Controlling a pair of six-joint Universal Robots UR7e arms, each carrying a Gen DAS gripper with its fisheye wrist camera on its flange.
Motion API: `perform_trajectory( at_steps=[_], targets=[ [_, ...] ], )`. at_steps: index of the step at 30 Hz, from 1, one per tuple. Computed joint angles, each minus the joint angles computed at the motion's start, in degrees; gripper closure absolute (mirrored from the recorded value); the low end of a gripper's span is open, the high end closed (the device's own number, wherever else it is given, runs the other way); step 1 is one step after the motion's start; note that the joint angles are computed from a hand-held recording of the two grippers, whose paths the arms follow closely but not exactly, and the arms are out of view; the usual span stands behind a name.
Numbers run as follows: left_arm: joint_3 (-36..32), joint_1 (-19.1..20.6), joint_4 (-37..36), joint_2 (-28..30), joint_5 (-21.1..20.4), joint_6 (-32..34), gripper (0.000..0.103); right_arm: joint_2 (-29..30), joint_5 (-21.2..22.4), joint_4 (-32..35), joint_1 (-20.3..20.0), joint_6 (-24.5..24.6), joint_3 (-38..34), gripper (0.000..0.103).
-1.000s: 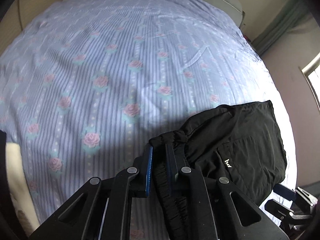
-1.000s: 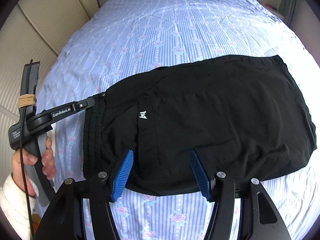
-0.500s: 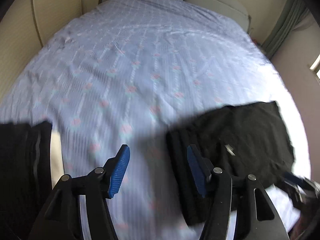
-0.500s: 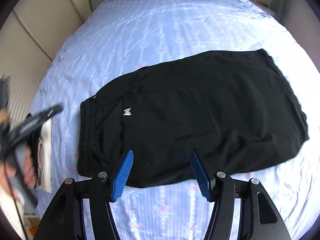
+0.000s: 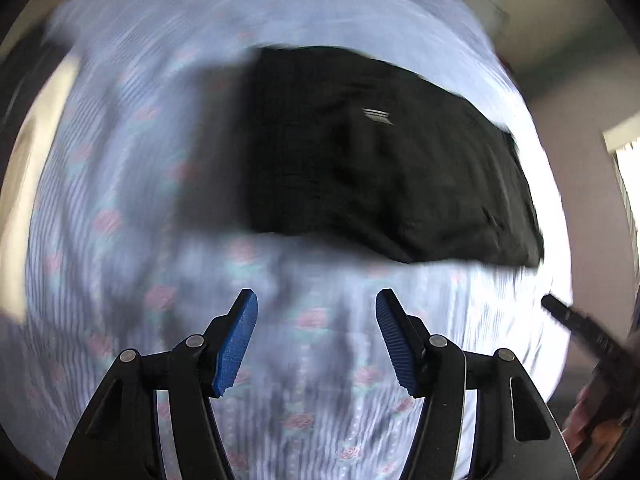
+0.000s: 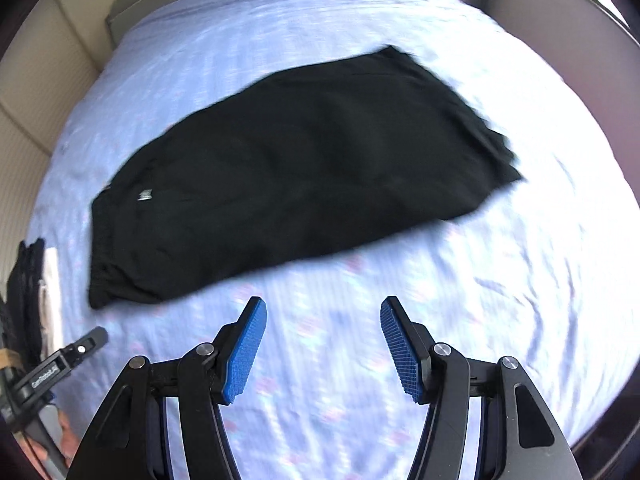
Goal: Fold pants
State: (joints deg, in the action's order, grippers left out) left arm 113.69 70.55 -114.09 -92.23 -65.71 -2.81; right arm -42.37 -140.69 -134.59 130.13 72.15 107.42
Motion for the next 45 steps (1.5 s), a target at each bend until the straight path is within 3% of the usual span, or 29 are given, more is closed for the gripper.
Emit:
perform_trajectory(
  at_steps=[3, 7, 10, 13, 18, 23, 25, 26, 33, 40, 45],
  targets=[
    [4.73, -6.92, -3.57, -0.96, 1.77, 9.5, 0.043, -4.81, -0.29, 1.8, 0.08, 4.52, 5.55, 0.043],
    [9.22, -14.79, -10.38, 1.58, -0.01, 20.57, 0.043, -11.49, -1.46, 4.38, -0.05, 9.81, 12.14, 0.043],
    [11.39, -19.31, -15.55, 5.75, -2.93, 27.38, 0.06, -15.49, -1.46, 2.91, -0.55, 12.29, 16.87, 0.043],
    [12.9, -23.26, -20.51, 11.36, -3.54, 33.12, 0.075, -18.45, -0.54, -3.0, -1.75, 11.61, 22.03, 0.043],
    [13.92, -27.07, -26.49, 20.87, -1.96, 37.72, 0.078, -21.3, 1.1, -13.09, -4.07, 7.63, 28.85, 0.043],
    [13.43, -28.82, -26.88, 27.97, 2.98, 38.23, 0.082, -22.96, 4.12, -27.62, -8.2, -0.35, 34.81, 0.043],
    [11.72, -28.31, -24.06, 29.38, 3.23, 36.43, 0.095, -23.04, 5.28, -31.93, -9.61, -4.56, 35.78, 0.043],
    [9.87, -27.85, -21.68, 30.33, 2.94, 35.2, 0.101, -22.9, 5.95, -35.08, -10.38, -7.65, 36.36, 0.043],
    [-2.15, -23.87, -14.16, 33.46, -2.03, 27.26, 0.101, -20.39, 10.85, -52.44, -14.44, -27.75, 35.98, 0.045],
    [-10.29, -20.28, -11.42, 38.42, -0.93, 23.41, 0.101, -17.47, 16.49, -61.45, -19.41, -43.84, 31.31, 0.046],
    [-10.54, -19.41, -10.64, 39.5, 0.57, 20.98, 0.101, -14.76, 23.85, -59.04, -24.24, -51.05, 27.15, 0.053]
  ],
)
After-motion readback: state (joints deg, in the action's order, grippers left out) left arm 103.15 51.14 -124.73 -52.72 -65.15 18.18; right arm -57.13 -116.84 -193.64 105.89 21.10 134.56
